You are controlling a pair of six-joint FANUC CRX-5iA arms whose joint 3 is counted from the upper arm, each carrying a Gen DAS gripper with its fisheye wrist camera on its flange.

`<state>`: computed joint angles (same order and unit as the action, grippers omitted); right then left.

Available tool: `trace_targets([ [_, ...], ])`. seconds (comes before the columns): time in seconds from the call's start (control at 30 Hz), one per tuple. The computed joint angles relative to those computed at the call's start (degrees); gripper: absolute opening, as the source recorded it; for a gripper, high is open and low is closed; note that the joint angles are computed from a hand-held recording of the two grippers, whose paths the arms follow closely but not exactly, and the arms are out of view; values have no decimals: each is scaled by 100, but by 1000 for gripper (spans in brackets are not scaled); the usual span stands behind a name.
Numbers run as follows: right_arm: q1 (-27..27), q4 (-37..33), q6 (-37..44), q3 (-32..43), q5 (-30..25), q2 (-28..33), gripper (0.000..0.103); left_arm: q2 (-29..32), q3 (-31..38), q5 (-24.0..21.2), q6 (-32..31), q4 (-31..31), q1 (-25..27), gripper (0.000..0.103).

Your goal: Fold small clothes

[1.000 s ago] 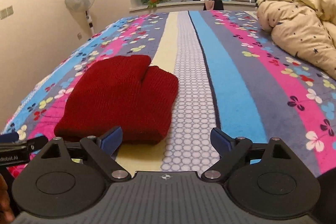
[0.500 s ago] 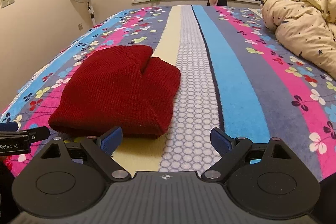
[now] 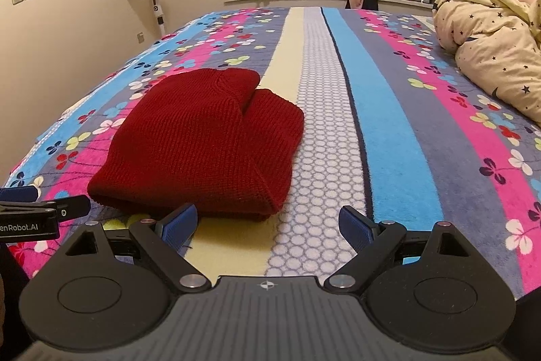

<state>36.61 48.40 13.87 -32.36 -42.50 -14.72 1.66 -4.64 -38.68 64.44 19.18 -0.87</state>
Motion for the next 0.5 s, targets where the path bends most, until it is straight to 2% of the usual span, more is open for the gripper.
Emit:
trace_targets([
  [0.5, 1, -40, 27, -14, 37, 6, 91, 0, -7, 3, -22, 14, -2, 102],
])
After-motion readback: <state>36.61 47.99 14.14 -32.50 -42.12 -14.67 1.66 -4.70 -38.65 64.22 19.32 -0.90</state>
